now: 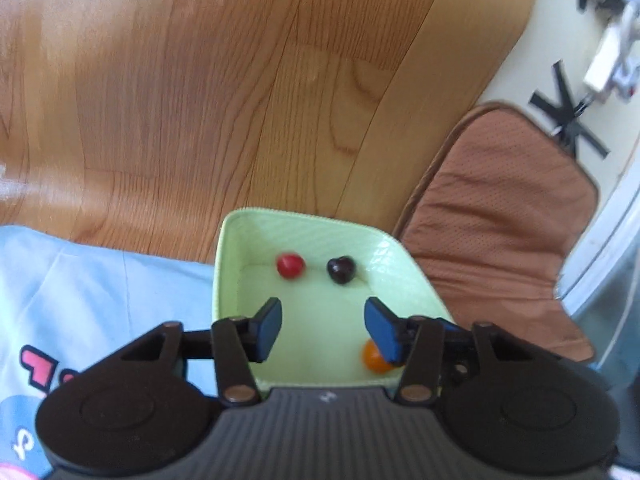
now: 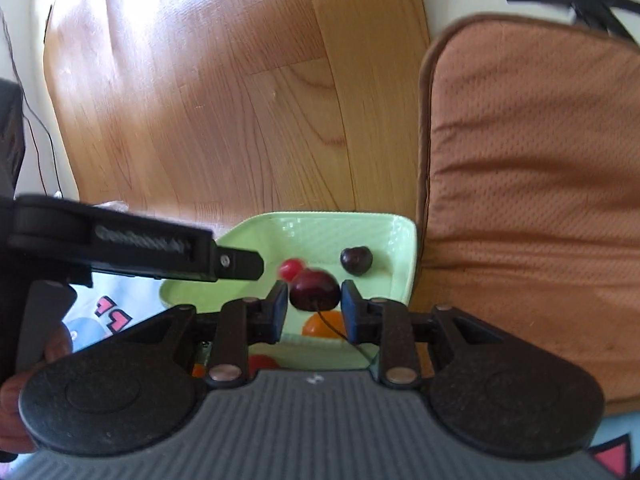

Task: Organize fruits
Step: 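Carry both fruits into the green bowl and open both grippers, then grasp an orange cherry tomato with the left gripper while the right gripper grasps a mandarin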

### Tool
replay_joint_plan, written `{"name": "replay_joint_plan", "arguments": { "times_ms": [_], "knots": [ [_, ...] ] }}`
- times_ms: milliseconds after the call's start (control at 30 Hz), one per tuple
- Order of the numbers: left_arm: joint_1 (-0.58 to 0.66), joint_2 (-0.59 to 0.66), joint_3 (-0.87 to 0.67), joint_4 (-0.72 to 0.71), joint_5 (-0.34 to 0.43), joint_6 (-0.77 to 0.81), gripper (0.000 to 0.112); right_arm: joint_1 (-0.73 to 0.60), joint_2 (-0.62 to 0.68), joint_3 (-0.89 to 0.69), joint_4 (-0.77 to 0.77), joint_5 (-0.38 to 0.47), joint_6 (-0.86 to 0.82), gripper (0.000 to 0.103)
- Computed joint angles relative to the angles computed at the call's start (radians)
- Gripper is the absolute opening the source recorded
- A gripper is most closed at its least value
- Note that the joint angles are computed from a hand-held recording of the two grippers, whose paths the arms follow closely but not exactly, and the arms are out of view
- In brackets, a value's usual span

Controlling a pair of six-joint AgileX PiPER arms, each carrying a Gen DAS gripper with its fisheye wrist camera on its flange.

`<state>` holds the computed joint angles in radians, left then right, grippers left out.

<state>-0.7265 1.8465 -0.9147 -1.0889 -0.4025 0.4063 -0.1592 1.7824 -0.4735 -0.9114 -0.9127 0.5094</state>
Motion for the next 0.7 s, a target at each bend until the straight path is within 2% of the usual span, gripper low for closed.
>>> {"name": "replay_joint_plan", "arguments": {
  "times_ms": [33, 100, 200, 267, 333, 367, 400, 433, 467, 567, 633, 700],
  "knots": [
    [-0.012, -0.034, 0.041, 0.035, -0.020, -0.051, 0.050, -0.023, -0.007, 0.008, -0.016, -0.024, 0.008, 0.048],
    [-0.042, -0.116, 0.153, 0.138, -0.075, -0.214, 0.051, -0.051, -0.047, 0.015, -0.047, -0.035, 0.040, 0.048],
    [-0.146, -0.236, 0.338, 0.165, -0.211, -0.363, 0.054, -0.136, -0.121, 0.022, -0.195, -0.067, 0.174, 0.048],
    [-0.284, -0.274, 0.423, 0.027, -0.326, -0.321, 0.055, -0.208, -0.158, 0.053, -0.290, -0.111, 0.210, 0.048],
    [-0.442, -0.246, 0.453, -0.148, -0.431, -0.245, 0.055, -0.261, -0.176, 0.069, -0.385, -0.126, 0.237, 0.046],
    [-0.507, -0.222, 0.454, -0.220, -0.465, -0.209, 0.055, -0.286, -0.179, 0.075, -0.430, -0.126, 0.257, 0.042],
    [-0.570, -0.196, 0.458, -0.274, -0.492, -0.192, 0.055, -0.301, -0.176, 0.075, -0.469, -0.117, 0.285, 0.029],
    [-0.612, -0.176, 0.455, -0.304, -0.501, -0.181, 0.054, -0.312, -0.169, 0.072, -0.504, -0.103, 0.322, 0.018],
    [-0.650, -0.159, 0.453, -0.327, -0.508, -0.173, 0.054, -0.318, -0.162, 0.071, -0.526, -0.087, 0.354, 0.017],
    [-0.701, -0.091, 0.407, -0.415, -0.535, -0.106, 0.054, -0.338, -0.151, 0.099, -0.568, -0.070, 0.388, 0.016],
    [-0.700, -0.056, 0.368, -0.474, -0.545, -0.035, 0.054, -0.354, -0.171, 0.141, -0.593, -0.088, 0.357, 0.019],
    [-0.667, -0.028, 0.322, -0.512, -0.534, 0.053, 0.055, -0.317, -0.202, 0.187, -0.542, -0.072, 0.289, 0.021]
  ]
}}
